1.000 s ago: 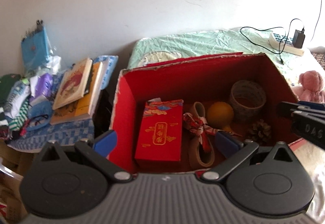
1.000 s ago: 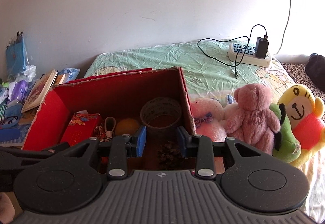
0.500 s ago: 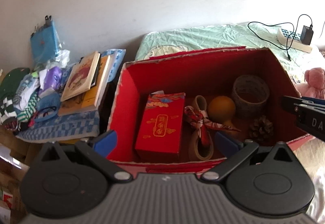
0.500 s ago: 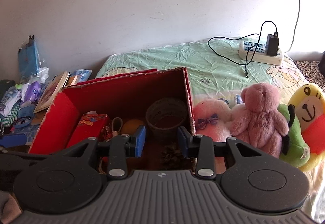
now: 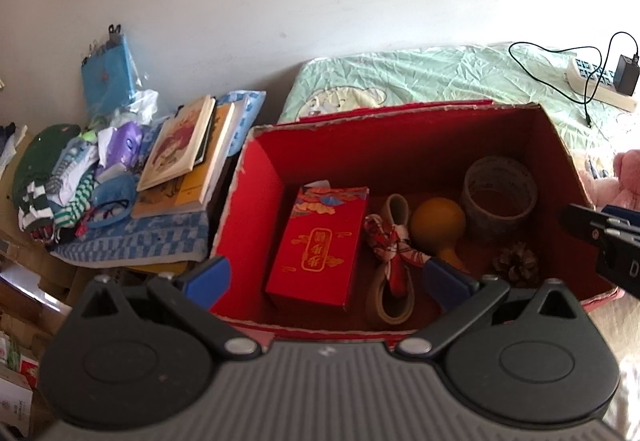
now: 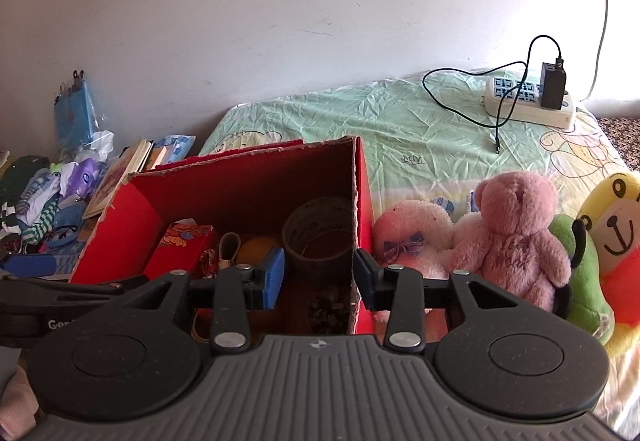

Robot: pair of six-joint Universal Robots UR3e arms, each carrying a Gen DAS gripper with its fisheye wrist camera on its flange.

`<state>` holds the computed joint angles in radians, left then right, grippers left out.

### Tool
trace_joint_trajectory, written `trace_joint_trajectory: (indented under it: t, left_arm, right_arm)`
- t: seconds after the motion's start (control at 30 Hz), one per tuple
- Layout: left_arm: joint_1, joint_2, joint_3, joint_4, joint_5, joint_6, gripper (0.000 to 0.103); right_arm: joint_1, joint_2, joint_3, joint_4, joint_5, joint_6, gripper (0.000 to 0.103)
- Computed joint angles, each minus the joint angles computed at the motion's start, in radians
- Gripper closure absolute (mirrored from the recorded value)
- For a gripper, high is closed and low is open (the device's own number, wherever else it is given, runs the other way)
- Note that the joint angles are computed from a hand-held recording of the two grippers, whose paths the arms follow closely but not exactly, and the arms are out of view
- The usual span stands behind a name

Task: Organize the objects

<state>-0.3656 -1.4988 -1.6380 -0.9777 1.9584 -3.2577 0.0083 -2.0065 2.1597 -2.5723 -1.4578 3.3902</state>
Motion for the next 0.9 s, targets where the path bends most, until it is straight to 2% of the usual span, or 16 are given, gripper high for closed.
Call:
trace_joint_trajectory:
  t: [0.17, 0.27, 0.5, 0.9]
  left_arm:
    - [-0.011, -0.025, 0.031, 0.001, 0.003, 0.002, 0.000]
    - [0.003, -0.022, 0.031, 0.004, -0.027, 0.011, 0.000]
    - [0.035, -0.022, 0.030, -0.003, -0.067, 0.027, 0.000]
    - [0.089, 0.009, -0.028, 0.064, -0.125, 0.113, 0.000]
  right_arm:
    - [-0.046, -0.014, 0.016, 0.002, 0.060, -0.020, 0.062]
    - [-0.037, 0.002, 0.008, 0.004, 0.051, -0.018, 0.062]
    - [0.017, 0.057, -0.032, -0.007, 0.000, 0.016, 0.062]
    - [0.149, 0.129, -0.094, 0.004, -0.156, 0.091, 0.062]
